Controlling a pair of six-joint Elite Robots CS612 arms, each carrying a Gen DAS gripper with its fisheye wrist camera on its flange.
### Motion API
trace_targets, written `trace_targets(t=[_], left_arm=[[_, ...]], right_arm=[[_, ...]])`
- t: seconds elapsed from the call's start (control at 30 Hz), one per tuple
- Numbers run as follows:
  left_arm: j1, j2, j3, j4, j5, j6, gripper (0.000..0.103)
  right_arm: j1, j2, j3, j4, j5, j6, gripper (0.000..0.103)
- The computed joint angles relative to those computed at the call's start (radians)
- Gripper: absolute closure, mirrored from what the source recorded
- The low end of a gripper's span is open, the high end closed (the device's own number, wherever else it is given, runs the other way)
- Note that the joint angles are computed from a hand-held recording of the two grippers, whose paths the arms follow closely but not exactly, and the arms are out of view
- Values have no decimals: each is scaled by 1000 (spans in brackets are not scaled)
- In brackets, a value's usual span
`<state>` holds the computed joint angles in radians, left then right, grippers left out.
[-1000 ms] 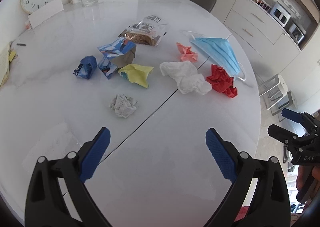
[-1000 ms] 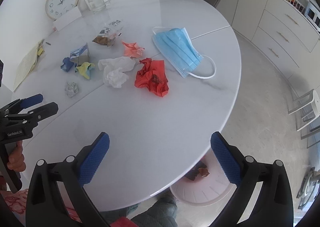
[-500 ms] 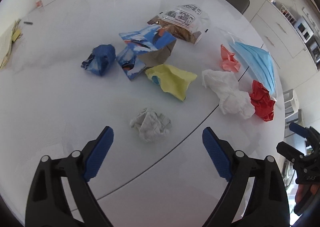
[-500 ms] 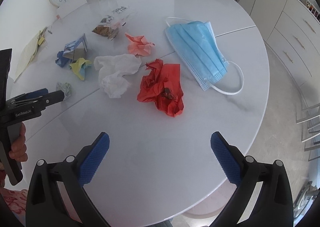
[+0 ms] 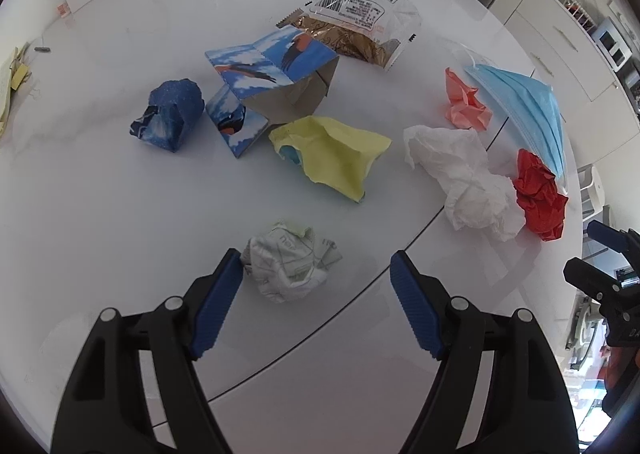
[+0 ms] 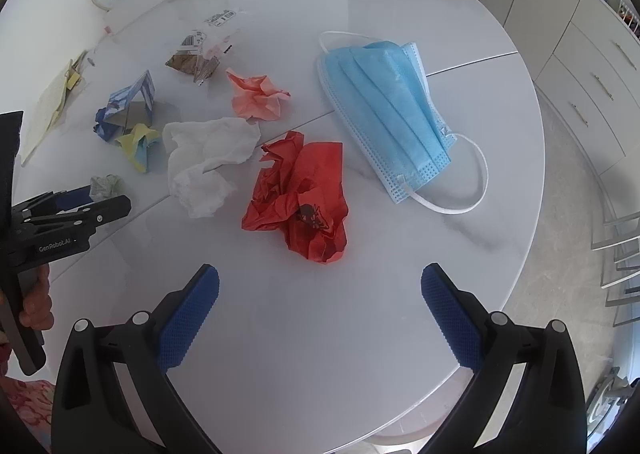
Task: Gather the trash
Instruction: 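Grasp the grey crumpled tissue with the left tool while the right tool grasps the red tissue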
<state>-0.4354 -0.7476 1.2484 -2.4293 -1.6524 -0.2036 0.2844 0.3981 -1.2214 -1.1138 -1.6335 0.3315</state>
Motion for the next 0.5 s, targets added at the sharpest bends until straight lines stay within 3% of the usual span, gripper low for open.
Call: trace_targets(t=[0.2,0.3,0.5], left_arm=[[-8,0,3,-10,31,25,62],[-9,5,-7,-6,26,37,67],[-9,-3,-1,-5,2,45,68]], right_arm=[[-3,1,3,-24,1,14,3],[-7,1,13,-51,13,28,3],[-11,-17,74,-105,39,28,13]])
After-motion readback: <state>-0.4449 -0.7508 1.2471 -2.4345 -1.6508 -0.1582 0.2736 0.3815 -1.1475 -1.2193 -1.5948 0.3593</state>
